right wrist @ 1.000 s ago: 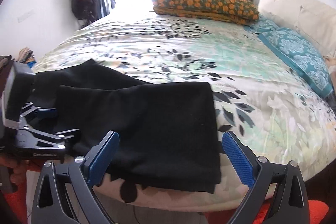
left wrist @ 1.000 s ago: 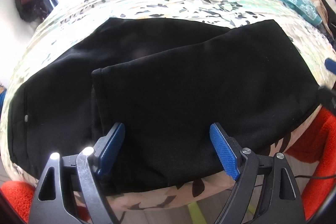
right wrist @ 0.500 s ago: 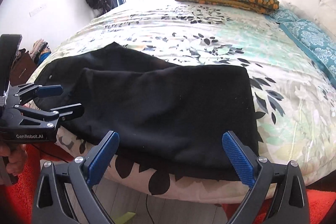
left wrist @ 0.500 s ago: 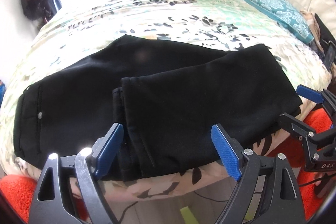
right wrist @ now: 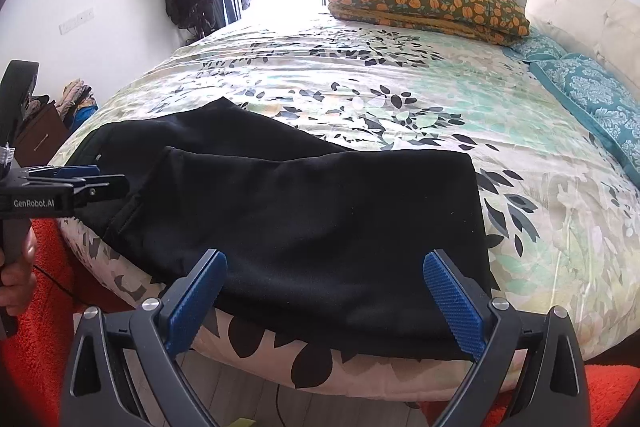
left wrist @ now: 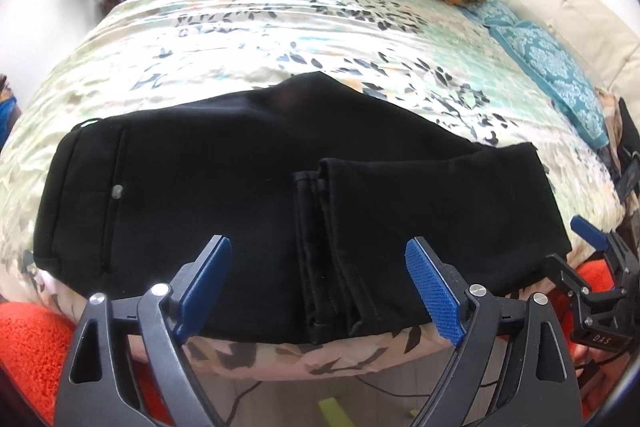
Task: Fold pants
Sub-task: 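Move the left gripper toward the waistband end of the trousers, then grasp the waistband with the left gripper and fold it over the legs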
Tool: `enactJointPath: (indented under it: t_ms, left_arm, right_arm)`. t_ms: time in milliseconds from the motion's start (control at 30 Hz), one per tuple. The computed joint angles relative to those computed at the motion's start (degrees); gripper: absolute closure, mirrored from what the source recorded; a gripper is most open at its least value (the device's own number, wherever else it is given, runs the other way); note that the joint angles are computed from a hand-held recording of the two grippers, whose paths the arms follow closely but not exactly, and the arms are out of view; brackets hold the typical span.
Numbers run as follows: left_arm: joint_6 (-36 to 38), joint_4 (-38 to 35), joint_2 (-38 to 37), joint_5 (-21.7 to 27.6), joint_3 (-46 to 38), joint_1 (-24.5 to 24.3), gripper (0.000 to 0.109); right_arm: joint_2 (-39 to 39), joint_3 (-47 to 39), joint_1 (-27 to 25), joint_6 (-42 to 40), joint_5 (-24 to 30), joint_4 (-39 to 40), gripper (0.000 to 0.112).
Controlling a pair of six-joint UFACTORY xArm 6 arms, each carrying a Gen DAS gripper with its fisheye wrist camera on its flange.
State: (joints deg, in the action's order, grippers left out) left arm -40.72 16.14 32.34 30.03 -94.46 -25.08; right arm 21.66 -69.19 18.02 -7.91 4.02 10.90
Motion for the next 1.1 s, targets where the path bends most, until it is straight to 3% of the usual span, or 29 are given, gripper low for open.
enactJointPath:
  t_ms: [167, 300, 400, 467, 633, 733, 967, 1100]
  left_arm:
    - [-0.3, -6.0, -3.7, -3.5, 5.7, 5.0, 0.017]
    - [-2.5, -2.8, -7.2, -4.3, 8.8, 11.4, 0.015]
    - [7.4, -13.4, -6.0, -1.4, 7.3, 16.1, 0.012]
    - [9.6, -15.2, -4.2, 1.7, 5.6, 17.9, 0.012]
    - [11.5, -15.4, 1.8, 7.9, 1.4, 19.3, 0.01]
    - [13.4, -21.0, 1.4, 4.4, 4.5, 19.8, 0.006]
    - [15.2, -23.9, 1.6, 3.5, 5.1, 20.0, 0.006]
    - [17.8, -27.5, 1.9, 5.8, 3.9, 20.5, 0.006]
  right_arm:
    - [0.3, -0.4, 0.0, -1.6, 0.4, 2.2, 0.014]
    - [0.8, -0.9, 0.3, -2.1, 1.1, 1.9, 0.014]
    - [0.9, -1.1, 0.8, -3.5, 0.8, 2.9, 0.014]
    - [1.2, -1.4, 1.1, -4.0, 1.0, 3.1, 0.014]
    - [1.6, -1.9, 1.2, -1.5, 2.1, -0.6, 0.014]
    - [1.4, -1.6, 1.4, -2.7, 1.8, 0.7, 0.014]
    - [1.8, -2.3, 1.4, -5.6, 2.5, 4.8, 0.014]
    - [1.5, -2.1, 1.6, -7.7, 2.0, 7.0, 0.014]
